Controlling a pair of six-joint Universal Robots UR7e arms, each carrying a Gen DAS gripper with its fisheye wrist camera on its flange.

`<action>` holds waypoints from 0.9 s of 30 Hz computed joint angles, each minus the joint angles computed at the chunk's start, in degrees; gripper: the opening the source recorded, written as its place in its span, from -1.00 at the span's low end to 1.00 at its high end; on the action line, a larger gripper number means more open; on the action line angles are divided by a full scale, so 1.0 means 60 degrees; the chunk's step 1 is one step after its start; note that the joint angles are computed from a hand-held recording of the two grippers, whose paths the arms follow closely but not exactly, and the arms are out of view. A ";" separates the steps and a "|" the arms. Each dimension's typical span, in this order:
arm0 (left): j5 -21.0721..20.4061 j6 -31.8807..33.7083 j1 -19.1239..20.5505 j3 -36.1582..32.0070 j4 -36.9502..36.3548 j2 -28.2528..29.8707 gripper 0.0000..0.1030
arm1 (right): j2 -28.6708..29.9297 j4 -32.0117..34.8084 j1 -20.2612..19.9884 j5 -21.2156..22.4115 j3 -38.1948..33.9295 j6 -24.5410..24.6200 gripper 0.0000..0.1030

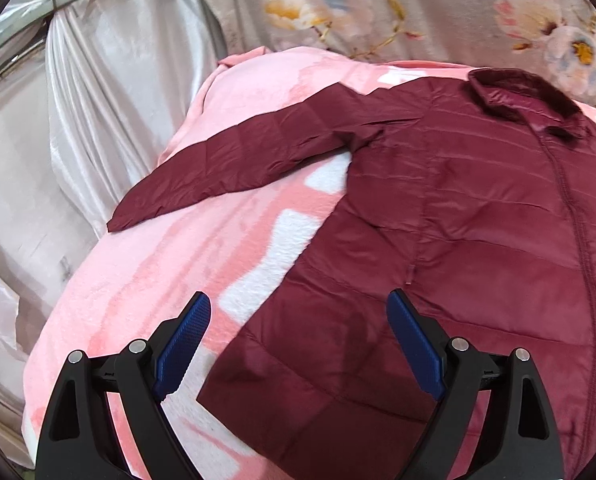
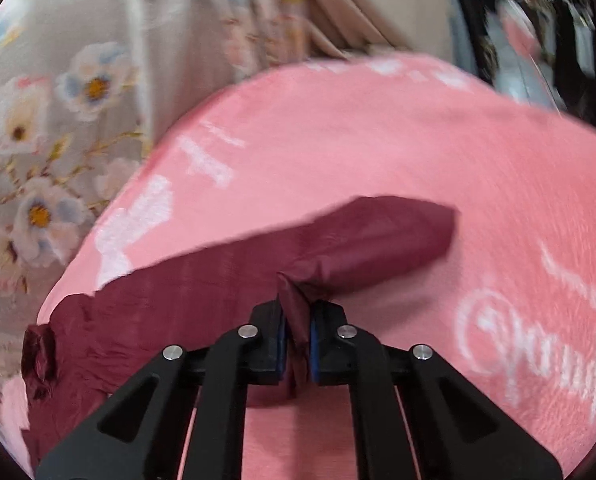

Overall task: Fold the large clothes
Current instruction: 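Grasp the sleeve cuff with the right tool and fold it across the jacket body, then open the right tool to release the sleeve on the jacket body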

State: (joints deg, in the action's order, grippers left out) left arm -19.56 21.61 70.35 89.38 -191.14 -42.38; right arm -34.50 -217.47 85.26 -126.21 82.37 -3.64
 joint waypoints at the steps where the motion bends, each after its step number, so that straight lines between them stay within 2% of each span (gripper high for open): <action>1: -0.0014 -0.0040 0.0048 -0.0020 0.0026 -0.0005 0.70 | 0.0134 0.0074 0.0204 0.0186 -0.0262 -0.0305 -0.88; 6: -0.0114 -0.0428 0.0247 -0.0046 0.0406 -0.0067 0.70 | 0.1265 0.1686 0.1481 0.1713 -0.2067 -0.1729 -0.88; 10: -0.0251 -0.0742 0.0352 0.0021 0.0706 -0.0171 0.70 | 0.2447 0.3445 0.2215 0.2805 -0.3589 -0.2330 -0.88; 14: -0.0402 -0.1014 0.0444 0.0088 0.0977 -0.0289 0.70 | 0.3727 0.5450 0.2670 0.3477 -0.5333 -0.2731 -0.88; 17: -0.0540 -0.1119 0.0490 0.0100 0.1065 -0.0354 0.70 | 0.4667 0.6630 0.2851 0.3540 -0.6485 -0.3052 -0.85; 19: -0.0714 -0.1196 0.0518 0.0111 0.1152 -0.0418 0.70 | 0.4993 0.7054 0.2906 0.3632 -0.6731 -0.3151 -0.81; 21: -0.1007 -0.1474 0.0541 0.0122 0.1478 -0.0546 0.70 | 0.5305 0.7632 0.2950 0.3741 -0.7104 -0.3237 -0.64; 23: -0.1386 -0.1744 0.0564 0.0139 0.1773 -0.0705 0.70 | 0.5328 0.7576 0.2965 0.3893 -0.7000 -0.3350 -0.06; 25: -0.1908 -0.2082 0.0560 0.0093 0.2131 -0.0860 0.70 | 0.5107 0.6827 0.3000 0.4058 -0.6463 -0.3641 0.05; 27: -0.2336 -0.2193 0.0513 -0.0070 0.2330 -0.0900 0.70 | 0.4725 0.6248 0.2985 0.4045 -0.5911 -0.3699 0.07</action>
